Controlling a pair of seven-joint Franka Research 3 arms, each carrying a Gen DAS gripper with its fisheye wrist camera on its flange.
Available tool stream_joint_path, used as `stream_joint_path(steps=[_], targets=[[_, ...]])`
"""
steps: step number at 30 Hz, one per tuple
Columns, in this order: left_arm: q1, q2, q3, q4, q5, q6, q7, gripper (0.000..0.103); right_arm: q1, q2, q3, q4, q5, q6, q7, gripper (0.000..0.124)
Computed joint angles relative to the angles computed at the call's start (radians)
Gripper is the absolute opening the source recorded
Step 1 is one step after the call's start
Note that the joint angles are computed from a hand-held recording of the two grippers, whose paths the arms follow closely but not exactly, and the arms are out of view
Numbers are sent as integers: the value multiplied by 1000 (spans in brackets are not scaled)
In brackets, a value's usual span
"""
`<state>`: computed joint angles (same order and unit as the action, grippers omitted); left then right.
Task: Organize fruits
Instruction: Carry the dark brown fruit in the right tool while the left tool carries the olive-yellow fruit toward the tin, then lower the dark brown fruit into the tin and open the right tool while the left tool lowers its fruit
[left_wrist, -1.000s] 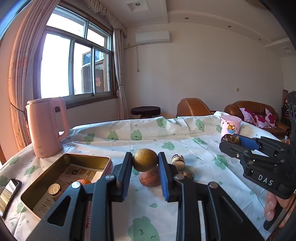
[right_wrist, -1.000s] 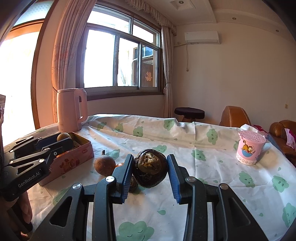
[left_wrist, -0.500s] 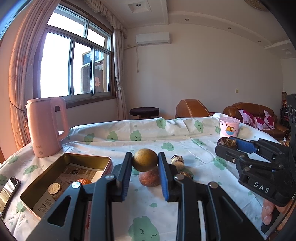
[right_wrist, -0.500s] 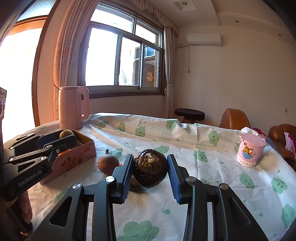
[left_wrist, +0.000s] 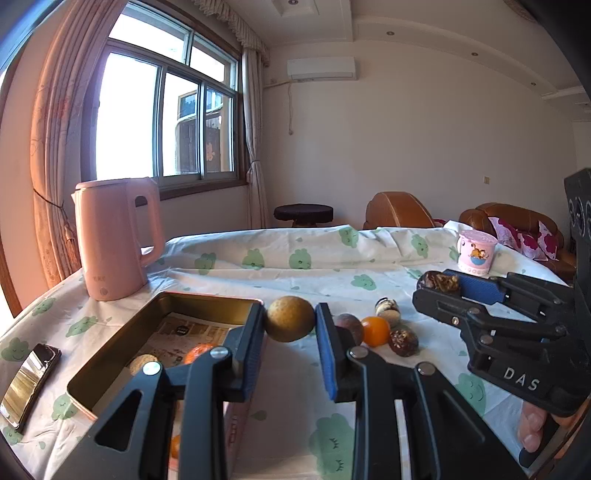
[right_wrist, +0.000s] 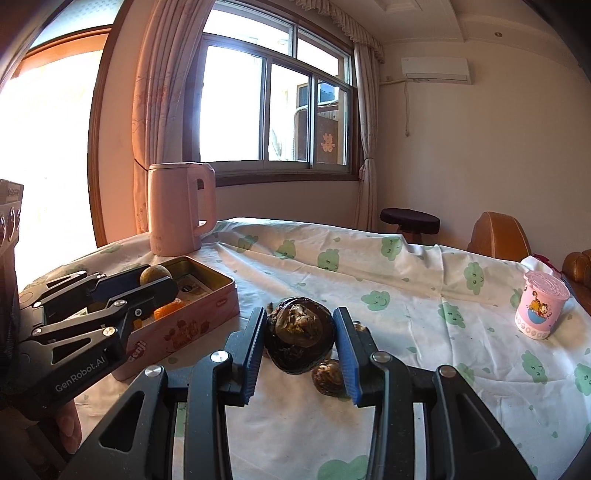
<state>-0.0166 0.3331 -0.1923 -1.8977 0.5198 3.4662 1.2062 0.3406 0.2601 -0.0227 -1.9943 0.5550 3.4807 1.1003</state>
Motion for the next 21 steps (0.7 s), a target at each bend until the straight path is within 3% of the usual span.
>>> stream_joint_path(steps=[6,8,12,21], targets=[[93,4,-48,21,23,-64,-40,29,7,39,20,89,-52,-80,14,39],[106,3,-44,25,13,-80,-42,29,0,54,36,118,-85,-103,34,39],[115,6,-27,35,-16,-112,-32,29,53,91,-2,177,-126,-139,51,39],[233,20,-122,45,-77,-182,27,29,80,169,-5,296,-220,-229,110,39]])
